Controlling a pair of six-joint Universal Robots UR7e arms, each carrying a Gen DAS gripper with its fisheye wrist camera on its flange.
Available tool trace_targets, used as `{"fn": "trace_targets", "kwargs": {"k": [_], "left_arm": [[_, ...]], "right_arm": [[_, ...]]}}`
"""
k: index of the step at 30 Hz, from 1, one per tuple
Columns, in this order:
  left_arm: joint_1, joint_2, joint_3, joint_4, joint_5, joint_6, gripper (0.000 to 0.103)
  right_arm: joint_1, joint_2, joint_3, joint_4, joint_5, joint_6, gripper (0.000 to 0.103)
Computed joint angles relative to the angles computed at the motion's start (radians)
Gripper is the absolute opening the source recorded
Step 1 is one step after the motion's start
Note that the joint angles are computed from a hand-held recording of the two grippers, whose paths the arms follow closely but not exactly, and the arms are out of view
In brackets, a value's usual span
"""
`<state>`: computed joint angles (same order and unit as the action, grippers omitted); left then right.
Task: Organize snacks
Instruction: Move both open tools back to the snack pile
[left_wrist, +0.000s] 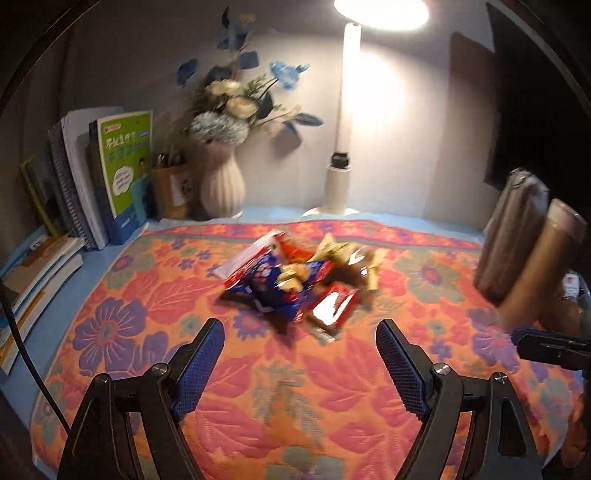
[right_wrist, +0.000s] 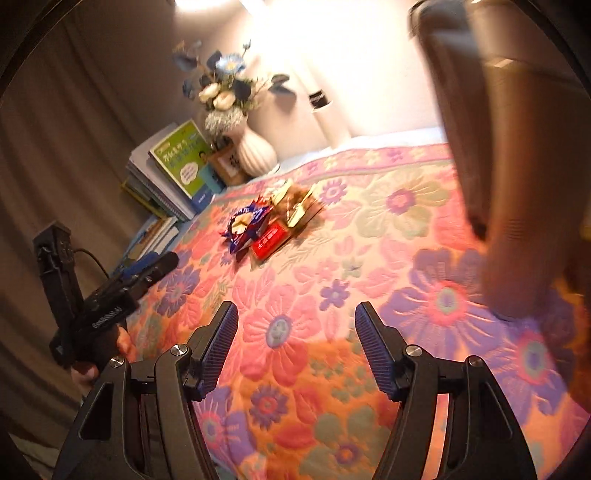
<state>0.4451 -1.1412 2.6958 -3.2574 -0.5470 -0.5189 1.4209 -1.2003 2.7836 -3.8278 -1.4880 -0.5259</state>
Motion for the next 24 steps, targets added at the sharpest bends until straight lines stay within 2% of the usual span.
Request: {"fn": "trace_targets", "kwargs": {"k": [3, 6, 9, 12, 15, 17, 18, 20, 22, 24], "left_arm": [[0.103, 0.059, -0.001, -0.141, -0.03, 0.086, 0.082], [0.151, 0.087, -0.009, -0.214, -0.069, 0.121, 0.082], [0.165, 0.088, -0.011, -0.254, -0.1, 0.146, 0.082], [0.165, 0.082, -0.016, -0.223, -0.113, 0.138, 0.082], [0.152, 0.095, -0.012, -0.238, -0.082, 0.126, 0.082], [0.146, 0.078, -0.016, -0.187, -0.053, 0.077, 0.082], [0.15, 0.053, -0.023, -0.141, -0.058, 0.047, 0.082], [0.162, -0.017, -0.046, -0.023, -0.09, -0.006, 0.082], [0.172, -0.087, -0.085, 0.122, -0.106, -0.083, 0.082], [0.194, -0.127, -0.127, 0.193, -0.136, -0.113, 0.082]], "right_arm": [[0.061, 0.134, -0.065, -0.083, -0.089, 0.023, 0.065], [0.085, 0.205, -0.104, -0.135, -0.128, 0.024, 0.065], [0.089, 0.248, -0.127, -0.171, -0.158, 0.027, 0.065], [0.093, 0.268, -0.147, -0.161, -0.19, 0.043, 0.065], [0.085, 0.258, -0.147, -0.146, -0.184, 0.045, 0.065], [0.091, 0.236, -0.155, -0.086, -0.195, 0.05, 0.065], [0.106, 0.215, -0.167, -0.024, -0.223, 0.061, 0.065], [0.147, 0.175, -0.194, 0.099, -0.279, 0.087, 0.065], [0.182, 0.121, -0.212, 0.208, -0.287, 0.105, 0.065], [0.227, 0.076, -0.236, 0.292, -0.298, 0.11, 0.066]]}}
